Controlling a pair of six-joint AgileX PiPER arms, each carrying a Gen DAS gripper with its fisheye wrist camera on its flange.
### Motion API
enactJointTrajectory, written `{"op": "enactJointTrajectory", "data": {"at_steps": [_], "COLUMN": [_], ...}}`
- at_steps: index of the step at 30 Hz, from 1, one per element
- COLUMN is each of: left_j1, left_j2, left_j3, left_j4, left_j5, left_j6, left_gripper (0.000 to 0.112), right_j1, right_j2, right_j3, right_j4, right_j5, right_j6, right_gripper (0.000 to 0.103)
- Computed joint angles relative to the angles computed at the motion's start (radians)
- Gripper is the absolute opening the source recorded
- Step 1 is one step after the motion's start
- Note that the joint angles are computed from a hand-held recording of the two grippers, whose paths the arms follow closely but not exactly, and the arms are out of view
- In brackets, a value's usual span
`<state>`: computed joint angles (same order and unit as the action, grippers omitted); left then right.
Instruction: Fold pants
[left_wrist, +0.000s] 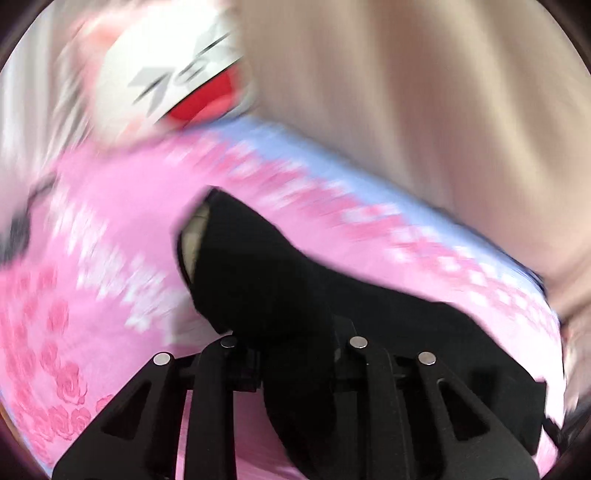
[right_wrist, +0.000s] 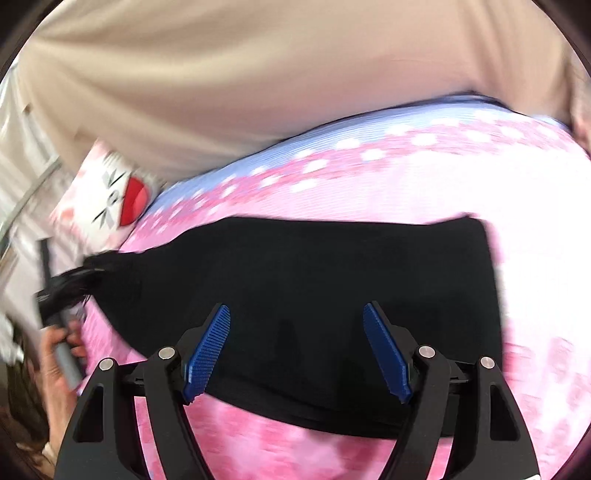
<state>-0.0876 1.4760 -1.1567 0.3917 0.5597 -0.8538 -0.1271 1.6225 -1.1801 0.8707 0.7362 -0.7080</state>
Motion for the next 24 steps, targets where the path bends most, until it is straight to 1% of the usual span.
{"op": "enactJointTrajectory", "data": {"at_steps": [2,3,4,5,6,8,9,10,11,12,13,14,16,17,18,19,20,21,22,24], "left_j1": [-0.15,-0.242,-0.302,-0.366,-0.441,-0.513,-0.533,-0.557,-0.58,-0.606,-0.64,-0.675,-0.735,-0.745,-0.745,-0.732,-0.722,-0.713,-0.704,-0.71], "left_j2": [0.008,0.032,0.056,0.09,0.149,0.254,0.319,0.401,0.479,0.549,0.612,0.634,0.631,0.602,0.569,0.497,0.433,0.386,0.359,0.368], "left_j3": [-0.097,-0.161,-0.203,-0.252,-0.324,-0.435,-0.5,-0.578,-0.651,-0.721,-0.78,-0.803,-0.813,-0.79,-0.762,-0.703,-0.635,-0.6,-0.604,-0.654], "left_j4": [0.032,0.043,0.053,0.061,0.047,-0.022,-0.097,-0.176,-0.215,-0.214,-0.172,-0.091,0.056,0.081,0.082,0.054,0.045,0.04,0.054,0.116], "left_j5": [0.048,0.079,0.097,0.114,0.135,0.164,0.183,0.216,0.256,0.305,0.363,0.394,0.441,0.449,0.429,0.37,0.3,0.256,0.252,0.302], "left_j6": [0.008,0.024,0.029,0.032,0.065,0.13,0.19,0.258,0.288,0.286,0.265,0.215,0.152,0.141,0.134,0.126,0.106,0.09,0.086,0.079], "left_gripper": [0.022,0.022,0.022,0.022,0.023,0.027,0.034,0.039,0.041,0.041,0.042,0.043,0.045,0.059,0.087,0.098,0.098,0.098,0.098,0.098], "right_j1": [-0.063,-0.103,-0.126,-0.158,-0.193,-0.23,-0.256,-0.278,-0.297,-0.313,-0.323,-0.333,-0.344,-0.34,-0.339,-0.327,-0.312,-0.299,-0.287,-0.26], "right_j2": [-0.001,-0.004,-0.004,-0.004,-0.002,0.001,0.005,0.01,0.017,0.023,0.031,0.039,0.054,0.062,0.07,0.077,0.084,0.092,0.096,0.102], "right_j3": [0.007,0.016,0.02,0.028,0.033,0.042,0.048,0.051,0.053,0.052,0.045,0.039,0.019,0.006,-0.005,-0.017,-0.03,-0.043,-0.054,-0.073], "right_j4": [0.022,0.04,0.057,0.08,0.098,0.117,0.131,0.14,0.146,0.147,0.143,0.141,0.151,0.157,0.162,0.168,0.172,0.174,0.175,0.179], "right_j5": [0.012,0.018,0.026,0.038,0.051,0.063,0.074,0.084,0.092,0.104,0.113,0.127,0.155,0.171,0.18,0.183,0.186,0.189,0.191,0.198], "right_j6": [-0.026,-0.044,-0.061,-0.088,-0.111,-0.138,-0.159,-0.175,-0.186,-0.196,-0.195,-0.197,-0.208,-0.215,-0.223,-0.226,-0.227,-0.224,-0.218,-0.197], "right_gripper": [0.074,0.074,0.074,0.074,0.074,0.074,0.074,0.074,0.074,0.074,0.074,0.074,0.074,0.074,0.074,0.074,0.074,0.074,0.074,0.074]}}
